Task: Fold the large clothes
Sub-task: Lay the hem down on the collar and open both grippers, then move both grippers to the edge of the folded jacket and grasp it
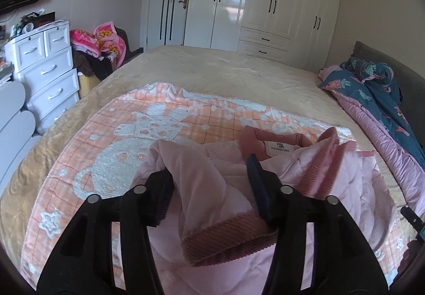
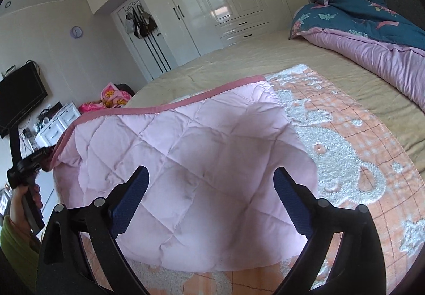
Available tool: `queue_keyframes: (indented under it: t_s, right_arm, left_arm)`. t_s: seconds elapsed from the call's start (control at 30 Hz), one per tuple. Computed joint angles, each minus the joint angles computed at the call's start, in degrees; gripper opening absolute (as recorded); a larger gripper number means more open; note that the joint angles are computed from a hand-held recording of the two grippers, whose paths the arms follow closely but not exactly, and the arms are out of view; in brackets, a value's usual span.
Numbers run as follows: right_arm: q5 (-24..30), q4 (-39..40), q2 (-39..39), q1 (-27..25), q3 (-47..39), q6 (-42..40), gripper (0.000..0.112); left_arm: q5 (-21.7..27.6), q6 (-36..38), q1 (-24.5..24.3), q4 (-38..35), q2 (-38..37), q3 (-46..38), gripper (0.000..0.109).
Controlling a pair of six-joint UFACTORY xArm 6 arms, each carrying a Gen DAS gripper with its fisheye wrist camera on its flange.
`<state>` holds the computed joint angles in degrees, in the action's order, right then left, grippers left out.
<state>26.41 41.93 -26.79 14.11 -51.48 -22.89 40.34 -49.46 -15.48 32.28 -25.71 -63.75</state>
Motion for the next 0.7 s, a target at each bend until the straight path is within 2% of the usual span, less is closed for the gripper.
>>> queue_keyframes:
  t_s: [0.1, 0.23, 0.3, 0.47, 0.57, 0.7]
  right_arm:
    - [-0.55, 0.55, -0.74, 0.57, 0.27, -0.41, 0.095]
    - [-0.03, 1.68, -1.16, 0.0, -0.04, -1.28, 0.098]
    - [-0.35, -0.01, -1.39, 0.0, -0.06, -0.32, 0.098]
    - [-1.36, -2.48, -2.06, 0.19, 0.16, 0.77, 0.099]
    - [-2.25, -6.34, -2.39, 0.33, 0.39, 2.54, 0.099]
    - [-3.71, -13.18, -2.81, 0.43, 1.09, 5.99, 0.099]
  left_arm:
    - [-0.88, -0.59, -0.58, -0.19, -0.78, 0.17, 0.066]
    - [0.0, -1.71, -1.95, 1.64, -1.1, -0.89, 0.073]
    - [0.23, -2.7, -2.53, 2.87, -1.77, -0.9, 0.08]
    - [2.92, -5.17, -5.19, 9.63, -4.08, -1.43, 0.093]
    - [4.98, -7.0, -6.2, 12.77, -6.78, 0.31, 0.093]
    - [7.26, -7.74, -5.43, 11.13, -11.12, 5.61, 0.094]
